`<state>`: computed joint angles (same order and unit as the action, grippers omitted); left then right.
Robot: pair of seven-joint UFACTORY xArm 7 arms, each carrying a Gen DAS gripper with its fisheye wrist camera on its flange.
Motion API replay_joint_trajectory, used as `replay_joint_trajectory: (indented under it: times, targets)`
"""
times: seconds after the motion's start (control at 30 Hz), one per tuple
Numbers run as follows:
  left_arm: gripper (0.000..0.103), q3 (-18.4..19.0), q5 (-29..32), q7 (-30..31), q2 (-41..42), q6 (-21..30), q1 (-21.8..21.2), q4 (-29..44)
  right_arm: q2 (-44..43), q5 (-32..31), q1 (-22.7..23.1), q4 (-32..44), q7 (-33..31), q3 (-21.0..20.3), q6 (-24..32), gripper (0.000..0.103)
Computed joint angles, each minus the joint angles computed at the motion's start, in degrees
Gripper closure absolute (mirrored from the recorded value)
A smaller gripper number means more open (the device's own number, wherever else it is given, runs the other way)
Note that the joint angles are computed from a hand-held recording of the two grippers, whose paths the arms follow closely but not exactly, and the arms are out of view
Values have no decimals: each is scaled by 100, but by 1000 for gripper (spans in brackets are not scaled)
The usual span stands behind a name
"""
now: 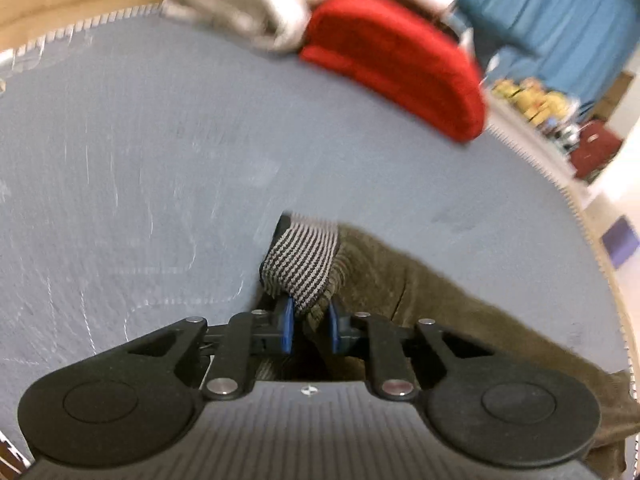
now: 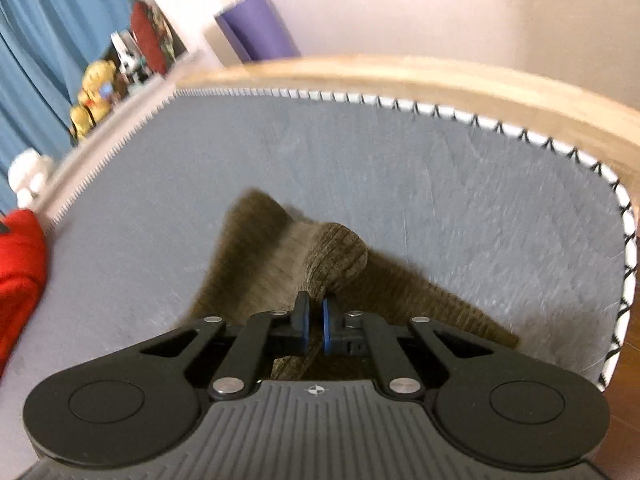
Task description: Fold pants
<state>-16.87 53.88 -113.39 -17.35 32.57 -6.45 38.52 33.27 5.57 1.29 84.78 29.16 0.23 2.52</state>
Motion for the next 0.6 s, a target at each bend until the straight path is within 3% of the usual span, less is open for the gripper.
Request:
replay_joint_trajectory:
  times: [0.07,0.13,0.2,0.27,0.3,0.37,0.43,0.5,0.57,0.6]
  targets:
    - [85,-154,-20,-130,-305,254,-81,-76,-292,-74,333,-336,205,-426,-295,98]
    - [85,-134,-322,-54,-436,337,-153,-156,-503,-227,1138,-608,660,-1422,-413,98]
    - [84,118,-993,522,-335,234,-288,-202,-537,-427,1753,-636,1117,-2194,20,98]
    - [81,323,-1650,941,-208,17,-349,-288,-477,-606,1730,-439,1227,-2189,809,98]
    - [74,373,-1919,1198,-122,25,-370,-265,-386,-579,1606,-258,1278,-2062,1351,98]
    - [69,122,-1922,1196,-32,643,-260,-18,-142,-526,1336,81,1361,-1804,2103,97]
    - [55,-158,-1461,1036,9,1335,-187,277,108,-1159,1666,328,2027,-2268,2491,95]
    - [51,-320,-935,712,25,1659,-218,434,194,-1812,1963,299,2633,-2732,2199,93]
    - [51,-292,-520,656,92,1429,-326,489,122,-2063,1978,124,2989,-2840,1668,90]
    - [51,-233,-406,831,225,1266,-394,577,47,-2073,1838,-5,3003,-2699,1293,87]
